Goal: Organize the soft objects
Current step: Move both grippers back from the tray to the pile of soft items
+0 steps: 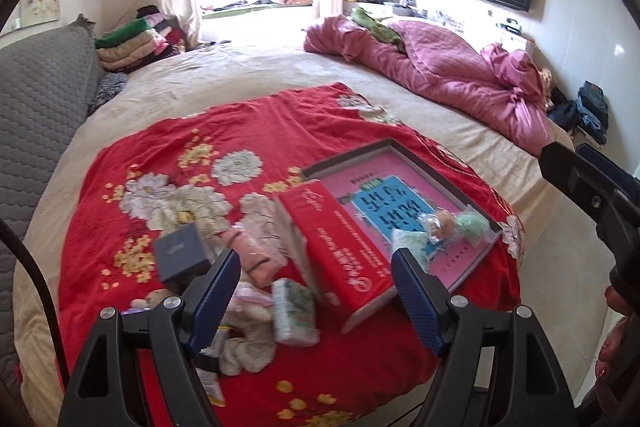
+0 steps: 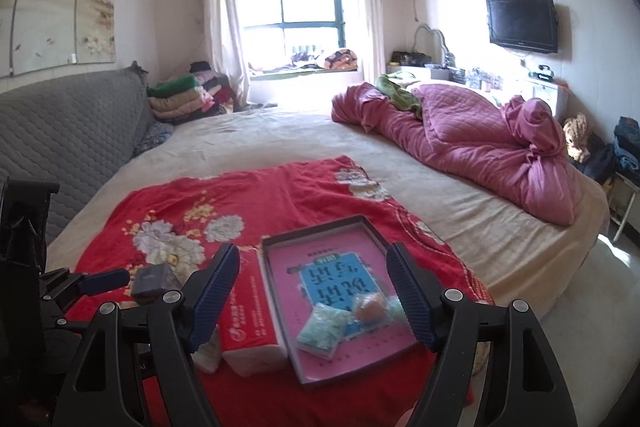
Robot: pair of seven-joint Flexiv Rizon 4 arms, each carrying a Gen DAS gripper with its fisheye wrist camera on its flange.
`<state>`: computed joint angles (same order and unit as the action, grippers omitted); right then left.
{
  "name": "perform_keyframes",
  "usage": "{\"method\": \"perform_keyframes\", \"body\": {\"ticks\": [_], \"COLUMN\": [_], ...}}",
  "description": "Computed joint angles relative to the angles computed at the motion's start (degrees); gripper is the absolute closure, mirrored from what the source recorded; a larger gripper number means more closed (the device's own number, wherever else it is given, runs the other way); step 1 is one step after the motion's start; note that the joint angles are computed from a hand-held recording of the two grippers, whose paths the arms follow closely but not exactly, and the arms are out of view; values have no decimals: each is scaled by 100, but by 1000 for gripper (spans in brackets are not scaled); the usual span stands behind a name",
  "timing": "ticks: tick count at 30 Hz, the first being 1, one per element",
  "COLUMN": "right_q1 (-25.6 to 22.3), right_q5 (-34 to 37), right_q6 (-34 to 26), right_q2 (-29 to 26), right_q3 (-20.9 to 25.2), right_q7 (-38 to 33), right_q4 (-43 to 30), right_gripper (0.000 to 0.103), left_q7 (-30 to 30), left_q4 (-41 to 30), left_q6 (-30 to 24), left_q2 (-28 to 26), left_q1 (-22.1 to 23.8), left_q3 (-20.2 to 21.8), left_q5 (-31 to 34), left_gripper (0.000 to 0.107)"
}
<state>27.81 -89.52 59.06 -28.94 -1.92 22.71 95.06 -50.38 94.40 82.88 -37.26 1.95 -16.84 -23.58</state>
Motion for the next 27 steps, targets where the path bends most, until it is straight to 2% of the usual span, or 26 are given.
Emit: {"method": "perform_keyframes", "body": {"ticks": [10,17,27], "right_q1": [259,472,744], "right_q5": [90,198,659], "right_q6": [331,561,618], "right_q2": [-325,-622,-817], "right_q3": [-37,-106,-227], "right_q7": [46,293,-84], "right_q4": [-458,-588,-669], "right_gripper": [26,26,26], "left_q7": [96,27,-117], "left_q4": [398,741,869], "left_q6": [231,412,285], "left_q2": [289,429,470], "left_q1": [569,882,1254], "left_q3": [-194,-60,80], "left_q5": [-219,-291,-461], "left_gripper": [30,30,29]}}
